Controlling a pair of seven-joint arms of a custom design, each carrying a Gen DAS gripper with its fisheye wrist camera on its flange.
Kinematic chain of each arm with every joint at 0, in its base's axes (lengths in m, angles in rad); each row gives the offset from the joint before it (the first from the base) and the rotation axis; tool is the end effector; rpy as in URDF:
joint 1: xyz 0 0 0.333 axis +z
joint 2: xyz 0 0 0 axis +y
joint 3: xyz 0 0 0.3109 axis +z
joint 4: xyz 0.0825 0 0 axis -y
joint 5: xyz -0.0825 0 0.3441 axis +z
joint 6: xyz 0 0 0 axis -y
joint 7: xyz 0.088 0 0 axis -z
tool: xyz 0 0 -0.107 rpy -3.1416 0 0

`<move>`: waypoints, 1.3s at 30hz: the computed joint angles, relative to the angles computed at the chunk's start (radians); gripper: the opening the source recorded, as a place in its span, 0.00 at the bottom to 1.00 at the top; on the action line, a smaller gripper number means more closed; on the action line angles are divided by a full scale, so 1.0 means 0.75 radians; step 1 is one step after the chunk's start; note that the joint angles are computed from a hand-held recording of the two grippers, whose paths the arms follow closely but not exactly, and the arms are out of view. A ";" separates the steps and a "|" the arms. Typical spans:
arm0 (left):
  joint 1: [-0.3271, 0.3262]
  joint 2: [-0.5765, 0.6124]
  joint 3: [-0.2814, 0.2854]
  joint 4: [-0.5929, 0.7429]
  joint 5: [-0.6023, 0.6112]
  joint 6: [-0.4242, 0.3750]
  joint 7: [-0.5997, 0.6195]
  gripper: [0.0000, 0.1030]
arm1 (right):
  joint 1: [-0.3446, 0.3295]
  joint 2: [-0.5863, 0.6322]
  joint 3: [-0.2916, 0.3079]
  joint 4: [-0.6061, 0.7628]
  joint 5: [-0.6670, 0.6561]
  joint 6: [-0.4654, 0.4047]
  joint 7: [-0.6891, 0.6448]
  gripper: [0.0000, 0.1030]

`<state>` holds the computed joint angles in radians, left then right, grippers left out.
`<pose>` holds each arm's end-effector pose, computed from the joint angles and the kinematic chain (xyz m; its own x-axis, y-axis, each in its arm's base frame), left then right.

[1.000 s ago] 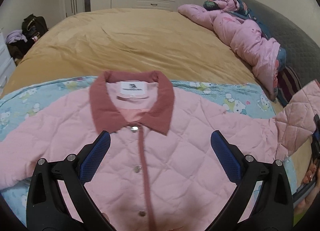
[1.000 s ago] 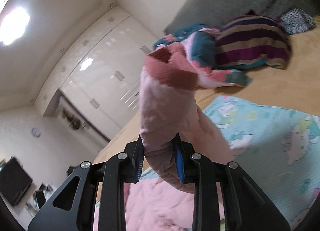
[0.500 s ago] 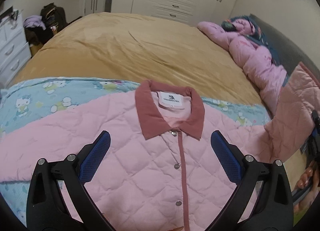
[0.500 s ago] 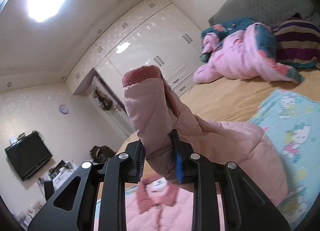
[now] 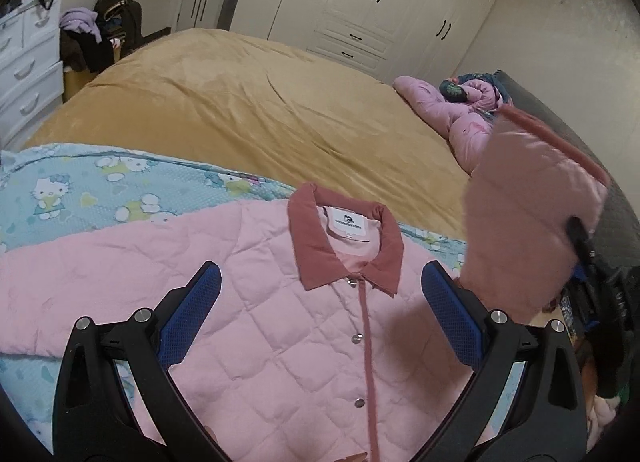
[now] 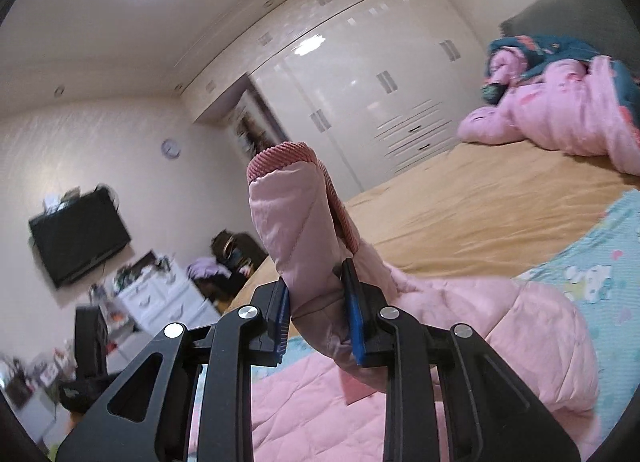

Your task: Fold large clothes

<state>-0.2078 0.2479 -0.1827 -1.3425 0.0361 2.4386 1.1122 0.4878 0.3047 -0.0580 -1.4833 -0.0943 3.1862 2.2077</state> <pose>0.5982 -0.2253 0.6873 -0.0661 -0.9378 0.3408 -0.7156 -0.1935 -0.6711 0.5804 0.2842 0.6793 0.2854 -0.8210 -0.4944 -0.3455 0.3931 -0.8521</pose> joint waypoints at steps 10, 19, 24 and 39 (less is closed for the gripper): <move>0.079 -0.146 0.006 -0.261 -0.107 0.166 0.079 0.91 | 0.079 0.215 0.036 0.232 -0.065 -0.210 -0.018 0.22; 0.092 -0.212 0.012 -0.483 -0.142 0.302 0.097 0.91 | 0.069 0.286 0.142 0.234 -0.051 -0.323 -0.144 0.22; 0.134 -0.229 -0.031 -0.583 -0.534 0.401 0.362 0.91 | 0.072 0.311 0.188 0.227 -0.005 -0.398 -0.241 0.22; 0.224 -0.085 -0.079 -0.545 -1.328 0.254 0.827 0.91 | 0.123 0.335 0.223 0.250 0.061 -0.682 -0.418 0.33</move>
<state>-0.0401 0.1845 -0.2423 -1.7512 -0.9596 2.6292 1.7326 0.5799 0.5559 0.1093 -1.2960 -0.0482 2.6748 1.8944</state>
